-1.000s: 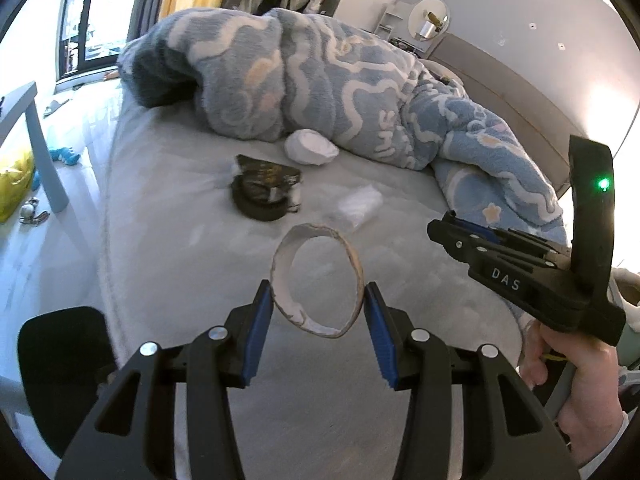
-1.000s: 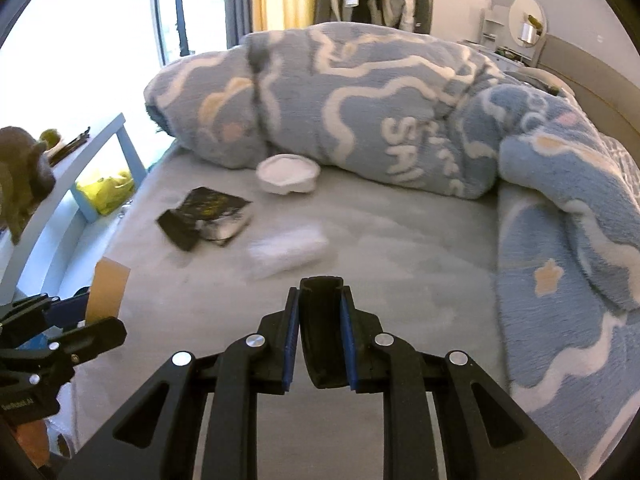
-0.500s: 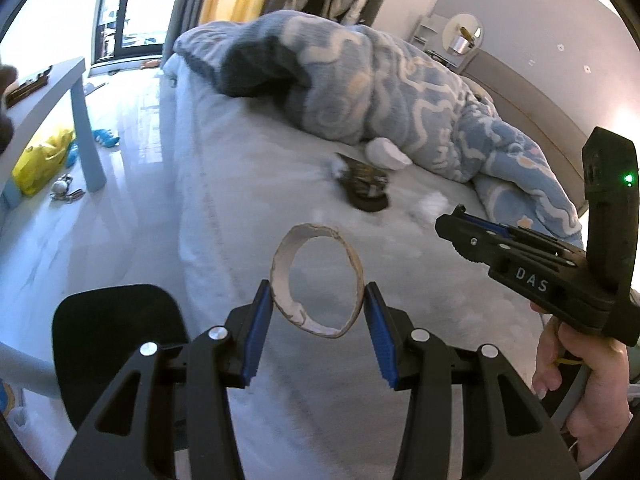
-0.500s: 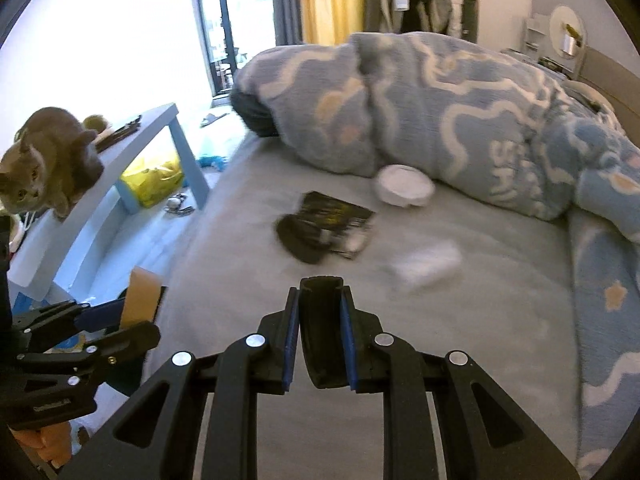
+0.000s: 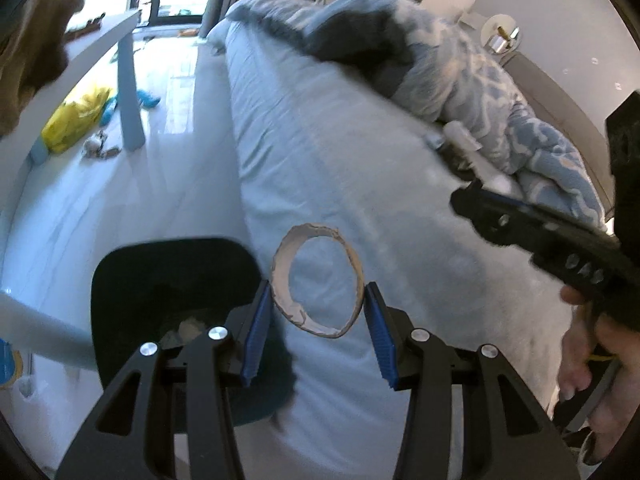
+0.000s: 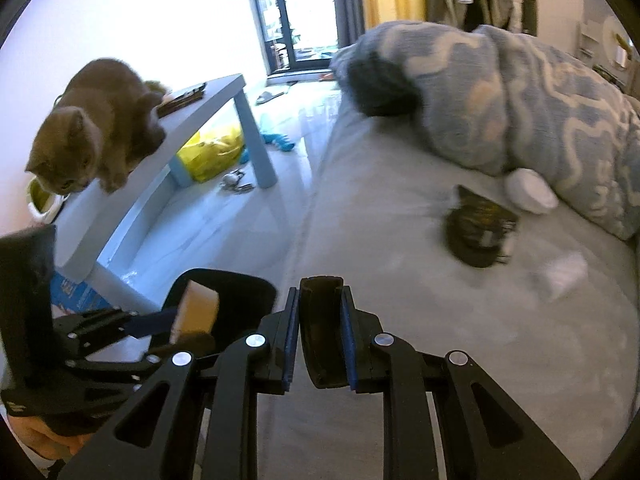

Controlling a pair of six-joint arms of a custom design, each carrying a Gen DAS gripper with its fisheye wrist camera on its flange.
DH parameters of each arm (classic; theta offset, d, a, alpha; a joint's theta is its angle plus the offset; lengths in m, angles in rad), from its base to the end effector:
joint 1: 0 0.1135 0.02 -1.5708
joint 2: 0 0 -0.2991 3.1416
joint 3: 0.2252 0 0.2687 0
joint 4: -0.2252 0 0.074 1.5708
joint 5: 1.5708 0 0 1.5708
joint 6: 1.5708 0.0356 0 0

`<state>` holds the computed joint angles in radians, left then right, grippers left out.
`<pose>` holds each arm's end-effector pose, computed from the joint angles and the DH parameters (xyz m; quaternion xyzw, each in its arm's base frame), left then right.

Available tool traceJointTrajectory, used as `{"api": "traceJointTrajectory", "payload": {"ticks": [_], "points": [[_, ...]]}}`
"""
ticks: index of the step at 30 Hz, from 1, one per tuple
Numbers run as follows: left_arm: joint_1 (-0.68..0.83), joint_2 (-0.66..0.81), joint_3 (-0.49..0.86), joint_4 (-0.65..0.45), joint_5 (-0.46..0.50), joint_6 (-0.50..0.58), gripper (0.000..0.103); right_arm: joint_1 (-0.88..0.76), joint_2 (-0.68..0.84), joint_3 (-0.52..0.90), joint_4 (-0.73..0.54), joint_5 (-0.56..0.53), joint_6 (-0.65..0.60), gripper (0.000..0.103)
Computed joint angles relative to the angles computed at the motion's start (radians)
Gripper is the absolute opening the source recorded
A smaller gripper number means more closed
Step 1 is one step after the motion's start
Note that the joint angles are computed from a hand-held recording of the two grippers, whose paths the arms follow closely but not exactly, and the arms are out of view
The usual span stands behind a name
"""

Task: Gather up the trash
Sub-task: 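Carry the tape roll in the left tool over the green bin, then open the left tool to drop the tape roll into the bin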

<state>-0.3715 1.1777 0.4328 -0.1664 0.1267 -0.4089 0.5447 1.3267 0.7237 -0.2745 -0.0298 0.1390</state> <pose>0.1900 -0.0788 0.1700 0.0028 0.9444 -0.1783 0.2761 0.2282 0.1395 0.2203 -0.1944 0.9201 0.1271 0.3154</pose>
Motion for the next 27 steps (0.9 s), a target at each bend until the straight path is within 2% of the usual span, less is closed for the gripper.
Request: {"api": "traceJointTrajectory", "payload": {"ticks": [7,16,18,21,27], "points": [[0.141,0.093,-0.075,0.038,0.087,0.089,0.049,0.122,0.09,0.041,0.022,0.023,0.059,0.02],[0.293,0.234,-0.121,0.083,0.126,0.201,0.05,0.217,0.218,0.102,0.047,0.033,0.107,0.02],[0.33,0.256,-0.13,0.088,0.14,0.227,0.055,0.23,0.253,0.118,0.049,0.024,0.117,0.02],[0.366,0.251,-0.142,0.085,0.146,0.25,0.059,0.247,0.291,0.133,0.054,0.02,0.131,0.02],[0.451,0.175,-0.15,0.032,0.196,0.305,0.059,0.259,0.353,0.16,0.049,0.016,0.144,0.02]]}}
